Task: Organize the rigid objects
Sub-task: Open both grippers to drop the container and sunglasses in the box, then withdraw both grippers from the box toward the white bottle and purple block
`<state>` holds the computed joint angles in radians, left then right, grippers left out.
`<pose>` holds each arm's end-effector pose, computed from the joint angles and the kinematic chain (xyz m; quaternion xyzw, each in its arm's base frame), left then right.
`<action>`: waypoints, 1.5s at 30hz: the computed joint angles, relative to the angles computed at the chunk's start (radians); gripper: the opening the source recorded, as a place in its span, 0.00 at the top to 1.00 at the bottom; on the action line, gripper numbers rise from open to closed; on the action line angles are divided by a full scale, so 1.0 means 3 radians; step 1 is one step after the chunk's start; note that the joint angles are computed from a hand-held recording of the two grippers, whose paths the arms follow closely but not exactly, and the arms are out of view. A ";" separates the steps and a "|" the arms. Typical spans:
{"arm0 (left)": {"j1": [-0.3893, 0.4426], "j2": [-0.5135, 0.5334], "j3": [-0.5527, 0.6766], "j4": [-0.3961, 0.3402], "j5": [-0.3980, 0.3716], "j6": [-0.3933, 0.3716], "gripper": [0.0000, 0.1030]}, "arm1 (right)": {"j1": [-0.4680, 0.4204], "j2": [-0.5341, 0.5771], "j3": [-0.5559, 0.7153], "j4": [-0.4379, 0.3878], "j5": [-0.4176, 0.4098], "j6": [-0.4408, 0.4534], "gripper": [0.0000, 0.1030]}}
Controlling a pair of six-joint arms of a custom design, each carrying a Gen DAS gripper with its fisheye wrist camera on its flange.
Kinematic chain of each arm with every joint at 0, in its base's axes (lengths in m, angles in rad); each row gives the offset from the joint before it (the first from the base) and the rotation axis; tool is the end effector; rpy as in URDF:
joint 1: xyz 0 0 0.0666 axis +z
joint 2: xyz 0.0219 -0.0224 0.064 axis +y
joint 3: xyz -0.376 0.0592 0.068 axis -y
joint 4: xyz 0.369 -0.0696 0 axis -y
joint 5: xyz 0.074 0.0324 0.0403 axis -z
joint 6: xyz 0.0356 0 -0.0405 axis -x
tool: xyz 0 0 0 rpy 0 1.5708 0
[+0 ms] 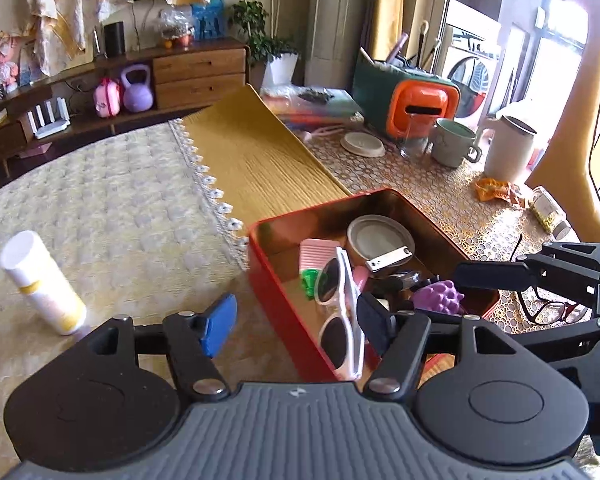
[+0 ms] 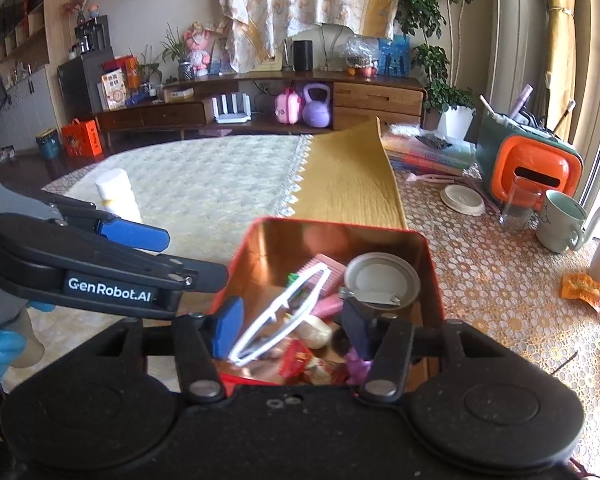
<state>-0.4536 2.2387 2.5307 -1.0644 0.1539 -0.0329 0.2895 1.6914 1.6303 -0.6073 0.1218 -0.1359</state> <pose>0.6622 -0.3294 0.4136 0.2503 0.8844 -0.1502 0.3642 0.5655 0.1635 0.4052 -0.0425 0.8976 0.0383 0.4370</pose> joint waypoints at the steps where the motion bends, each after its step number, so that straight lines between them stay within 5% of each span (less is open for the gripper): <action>1: 0.0020 -0.0050 -0.0076 0.0033 0.0010 0.0003 0.35 | 0.0019 -0.0005 0.0005 0.0007 -0.0003 -0.0010 0.42; 11: 0.0271 -0.0474 -0.0795 0.0364 0.0074 -0.0012 0.29 | 0.0244 0.0109 0.0208 -0.0059 -0.0056 -0.0066 0.37; 26: 0.0679 -0.0763 -0.1514 0.1058 -0.0100 0.0099 0.19 | 0.0501 0.0528 0.0690 -0.0141 -0.0144 -0.0120 0.09; 28: 0.0712 -0.0726 -0.1487 0.1067 -0.0144 0.0138 0.19 | 0.0515 0.0601 0.0763 -0.0138 -0.0133 -0.0129 0.02; 36: 0.0770 -0.0494 -0.1219 0.1017 -0.0164 0.0142 0.19 | 0.0551 0.1008 0.1245 -0.0306 -0.0082 -0.0102 0.01; 45: 0.0800 0.0044 -0.0408 0.0743 -0.0044 0.0009 0.19 | 0.0564 0.1517 0.1883 -0.0567 -0.0079 -0.0031 0.01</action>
